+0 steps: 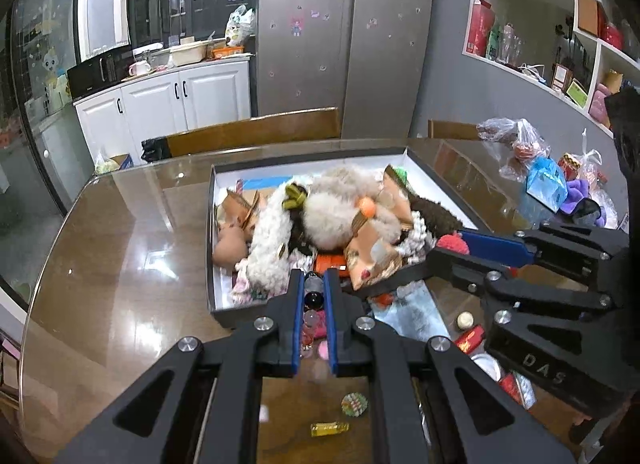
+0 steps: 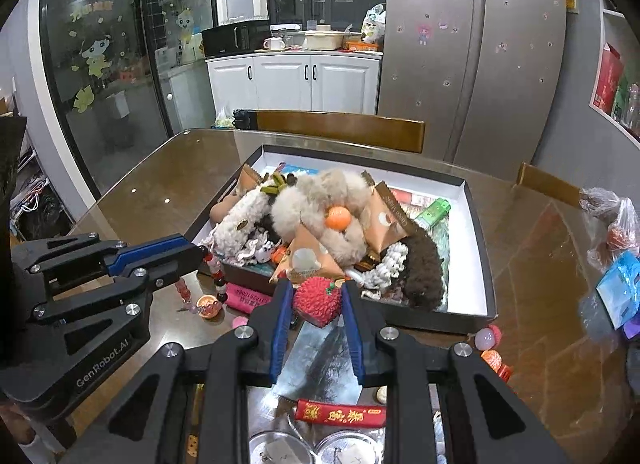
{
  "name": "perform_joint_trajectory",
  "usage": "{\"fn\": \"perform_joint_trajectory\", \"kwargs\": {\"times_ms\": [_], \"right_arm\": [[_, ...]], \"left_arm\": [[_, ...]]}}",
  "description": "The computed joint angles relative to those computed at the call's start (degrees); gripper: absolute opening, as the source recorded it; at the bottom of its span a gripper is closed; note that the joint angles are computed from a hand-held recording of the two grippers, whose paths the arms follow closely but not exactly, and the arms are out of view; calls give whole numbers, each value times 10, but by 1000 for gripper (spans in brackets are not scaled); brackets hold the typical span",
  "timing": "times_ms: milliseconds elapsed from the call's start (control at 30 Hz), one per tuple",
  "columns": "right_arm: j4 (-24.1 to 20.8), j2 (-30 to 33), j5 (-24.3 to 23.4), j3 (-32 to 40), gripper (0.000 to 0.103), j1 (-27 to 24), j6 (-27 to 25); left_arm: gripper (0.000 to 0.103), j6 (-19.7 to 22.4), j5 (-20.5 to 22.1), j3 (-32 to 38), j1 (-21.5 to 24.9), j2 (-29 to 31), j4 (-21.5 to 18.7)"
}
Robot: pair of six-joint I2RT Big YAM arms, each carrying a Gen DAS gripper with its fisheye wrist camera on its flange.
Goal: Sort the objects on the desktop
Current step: 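Carry the bracelet and strawberry ball over the box and open both tools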
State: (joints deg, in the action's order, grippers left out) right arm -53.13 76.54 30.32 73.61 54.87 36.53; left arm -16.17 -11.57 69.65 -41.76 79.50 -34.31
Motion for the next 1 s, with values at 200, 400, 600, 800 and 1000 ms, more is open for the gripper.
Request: {"fn": "perform_joint_trajectory", "kwargs": {"times_ms": [200, 400, 600, 800, 1000], "right_arm": [[7, 2, -4, 9, 26, -17, -17], [16, 9, -11, 19, 26, -36, -31], [35, 20, -27, 24, 26, -61, -51], [47, 38, -38, 34, 26, -81, -71], [53, 50, -48, 41, 26, -101, -88]], "left_arm": [[10, 2, -1, 25, 2, 15, 4], [10, 6, -4, 57, 10, 43, 2], [10, 6, 12, 89, 23, 75, 2], [10, 5, 32, 119, 39, 107, 6], [10, 14, 50, 158, 52, 132, 0]]}}
